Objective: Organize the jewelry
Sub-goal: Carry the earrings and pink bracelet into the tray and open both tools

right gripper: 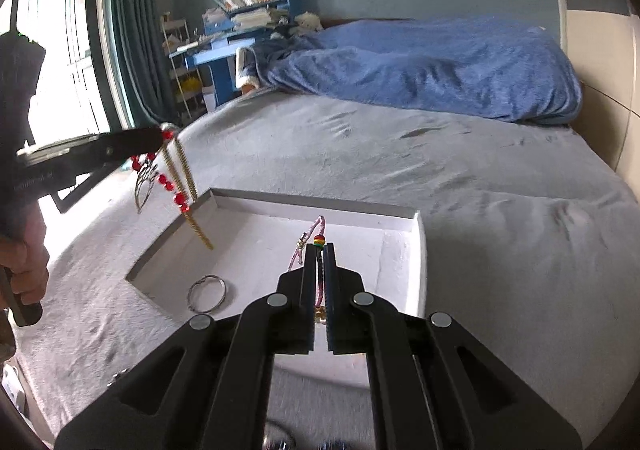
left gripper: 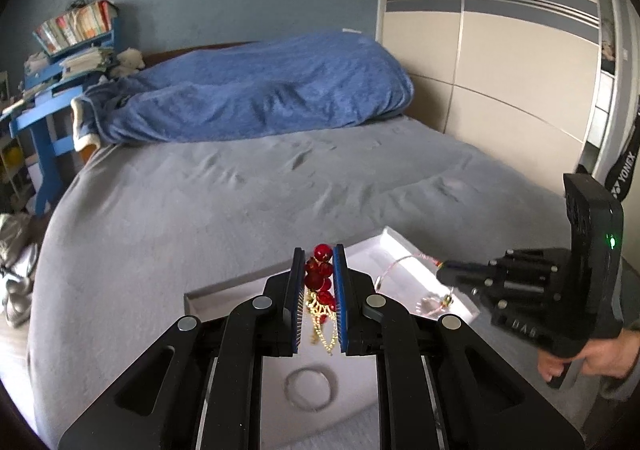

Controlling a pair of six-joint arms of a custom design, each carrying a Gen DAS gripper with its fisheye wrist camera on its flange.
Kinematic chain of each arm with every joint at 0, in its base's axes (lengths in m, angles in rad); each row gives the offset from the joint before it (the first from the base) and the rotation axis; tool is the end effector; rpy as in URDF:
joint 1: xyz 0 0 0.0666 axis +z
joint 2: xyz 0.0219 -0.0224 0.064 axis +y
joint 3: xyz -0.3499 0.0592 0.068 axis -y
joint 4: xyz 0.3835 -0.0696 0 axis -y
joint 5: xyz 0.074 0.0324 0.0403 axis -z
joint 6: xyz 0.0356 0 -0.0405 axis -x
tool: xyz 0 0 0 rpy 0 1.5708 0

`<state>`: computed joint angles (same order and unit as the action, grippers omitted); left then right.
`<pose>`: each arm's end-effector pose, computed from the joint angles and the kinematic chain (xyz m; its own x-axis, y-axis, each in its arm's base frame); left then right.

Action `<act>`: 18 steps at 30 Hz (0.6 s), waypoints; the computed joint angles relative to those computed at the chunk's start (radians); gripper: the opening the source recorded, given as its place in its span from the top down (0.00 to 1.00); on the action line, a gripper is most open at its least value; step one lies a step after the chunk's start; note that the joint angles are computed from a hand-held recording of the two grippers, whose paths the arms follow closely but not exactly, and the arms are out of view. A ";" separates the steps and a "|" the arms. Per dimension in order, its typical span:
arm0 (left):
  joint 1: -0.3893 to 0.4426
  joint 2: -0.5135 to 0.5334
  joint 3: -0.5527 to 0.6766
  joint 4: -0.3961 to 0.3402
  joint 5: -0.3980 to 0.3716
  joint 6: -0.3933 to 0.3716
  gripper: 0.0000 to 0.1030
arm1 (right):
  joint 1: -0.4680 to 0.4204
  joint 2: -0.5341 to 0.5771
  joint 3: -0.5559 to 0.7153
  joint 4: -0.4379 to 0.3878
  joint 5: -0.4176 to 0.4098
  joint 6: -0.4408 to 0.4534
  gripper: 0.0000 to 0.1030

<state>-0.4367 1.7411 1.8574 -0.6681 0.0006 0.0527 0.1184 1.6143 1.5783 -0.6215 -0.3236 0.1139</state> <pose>0.5638 -0.2636 0.4508 -0.4967 0.1737 -0.8504 0.3978 0.9164 -0.0452 0.5682 0.0786 0.3974 -0.5618 -0.1753 -0.8085 -0.4285 0.8976 0.1031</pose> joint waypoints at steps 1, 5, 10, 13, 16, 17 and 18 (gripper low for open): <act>0.004 0.014 0.011 -0.004 0.002 0.006 0.86 | 0.003 0.020 0.019 -0.010 0.005 -0.005 0.97; 0.016 0.092 0.078 -0.039 0.008 0.037 0.86 | 0.010 0.093 0.080 -0.050 0.023 -0.030 0.97; 0.012 0.185 0.158 -0.111 -0.022 0.038 0.86 | 0.017 0.166 0.148 -0.126 0.068 -0.028 0.97; 0.009 0.211 0.170 -0.131 -0.036 0.036 0.86 | 0.017 0.189 0.163 -0.158 0.088 -0.014 0.97; 0.007 0.219 0.158 -0.140 -0.054 0.028 0.86 | 0.015 0.197 0.160 -0.164 0.096 -0.004 0.97; 0.005 0.220 0.153 -0.141 -0.061 0.026 0.86 | 0.015 0.197 0.157 -0.163 0.100 -0.001 0.97; 0.005 0.220 0.146 -0.144 -0.068 0.023 0.86 | 0.015 0.198 0.157 -0.163 0.103 0.001 0.97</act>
<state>-0.4320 1.9611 2.0032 -0.8116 -0.0675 0.0753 0.1336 1.8126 1.7350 -0.7844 -0.2206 0.1147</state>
